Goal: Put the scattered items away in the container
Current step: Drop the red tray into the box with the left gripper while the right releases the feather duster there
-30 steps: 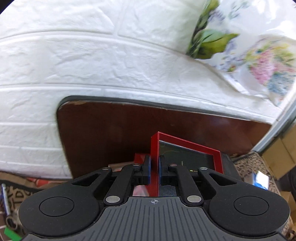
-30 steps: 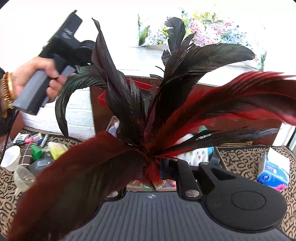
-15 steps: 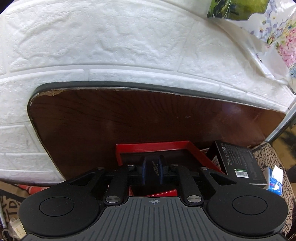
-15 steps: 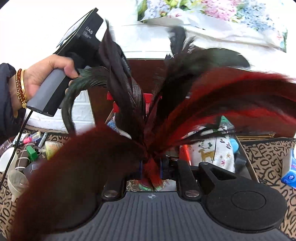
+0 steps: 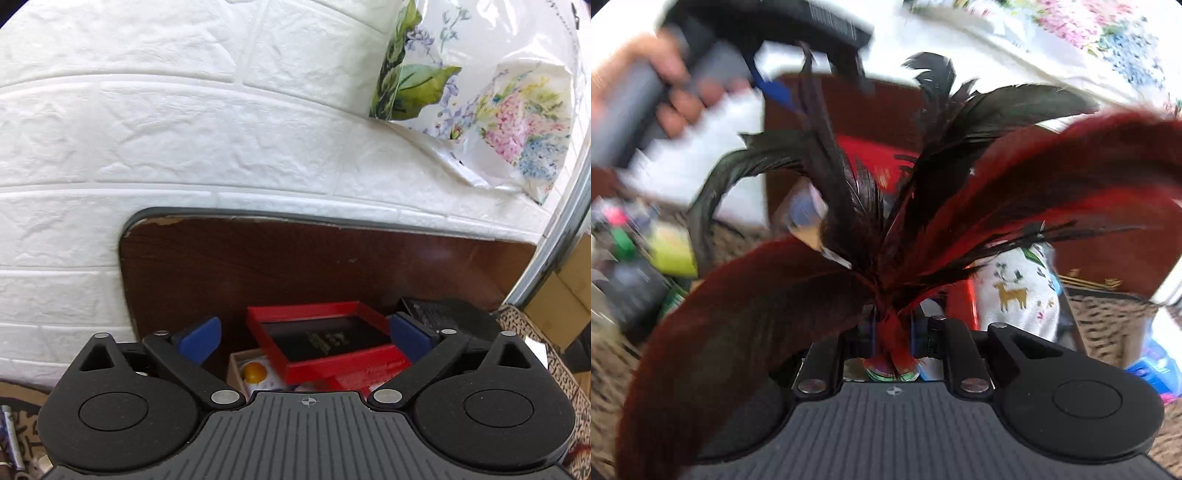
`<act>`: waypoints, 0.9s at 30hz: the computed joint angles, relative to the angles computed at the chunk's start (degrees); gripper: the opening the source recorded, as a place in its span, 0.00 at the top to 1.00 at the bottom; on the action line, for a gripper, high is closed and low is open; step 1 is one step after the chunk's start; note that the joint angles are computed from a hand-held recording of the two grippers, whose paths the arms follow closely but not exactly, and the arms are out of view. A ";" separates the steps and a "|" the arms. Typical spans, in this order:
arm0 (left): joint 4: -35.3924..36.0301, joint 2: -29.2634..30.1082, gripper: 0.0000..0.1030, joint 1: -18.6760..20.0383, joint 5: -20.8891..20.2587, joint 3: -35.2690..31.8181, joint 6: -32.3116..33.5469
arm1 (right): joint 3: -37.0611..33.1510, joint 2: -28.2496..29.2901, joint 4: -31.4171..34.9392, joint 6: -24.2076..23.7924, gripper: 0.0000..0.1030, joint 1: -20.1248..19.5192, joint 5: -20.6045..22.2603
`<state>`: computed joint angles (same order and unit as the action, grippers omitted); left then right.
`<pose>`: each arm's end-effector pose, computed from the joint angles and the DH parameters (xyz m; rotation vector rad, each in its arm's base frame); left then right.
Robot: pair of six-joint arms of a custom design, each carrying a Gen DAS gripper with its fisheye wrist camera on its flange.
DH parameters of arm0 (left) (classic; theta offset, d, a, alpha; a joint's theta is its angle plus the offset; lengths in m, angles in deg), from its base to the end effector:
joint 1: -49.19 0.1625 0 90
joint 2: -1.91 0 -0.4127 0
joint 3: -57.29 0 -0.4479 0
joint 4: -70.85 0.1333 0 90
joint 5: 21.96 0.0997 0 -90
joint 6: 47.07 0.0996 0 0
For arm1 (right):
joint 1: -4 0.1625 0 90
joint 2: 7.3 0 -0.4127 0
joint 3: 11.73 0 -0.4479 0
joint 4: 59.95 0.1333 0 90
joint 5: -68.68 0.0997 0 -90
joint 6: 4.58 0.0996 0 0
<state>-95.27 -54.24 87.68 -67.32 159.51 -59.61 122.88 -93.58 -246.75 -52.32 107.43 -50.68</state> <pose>-0.3920 -0.5714 0.1713 0.5787 2.4678 -1.1218 0.1880 -0.4236 0.2568 0.9361 -2.1164 0.8110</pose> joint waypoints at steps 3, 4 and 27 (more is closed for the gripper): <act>1.84 -1.33 0.00 -0.51 0.74 1.44 0.75 | 0.45 1.30 -2.28 -0.25 0.78 0.12 -0.93; 2.04 -2.29 0.00 -0.75 0.96 2.55 1.20 | 0.44 1.53 -2.58 -0.04 0.76 0.28 -1.58; 11.79 -18.53 0.00 -9.42 -0.54 21.18 -6.31 | 4.82 -6.89 -6.18 -0.44 0.01 7.05 -4.84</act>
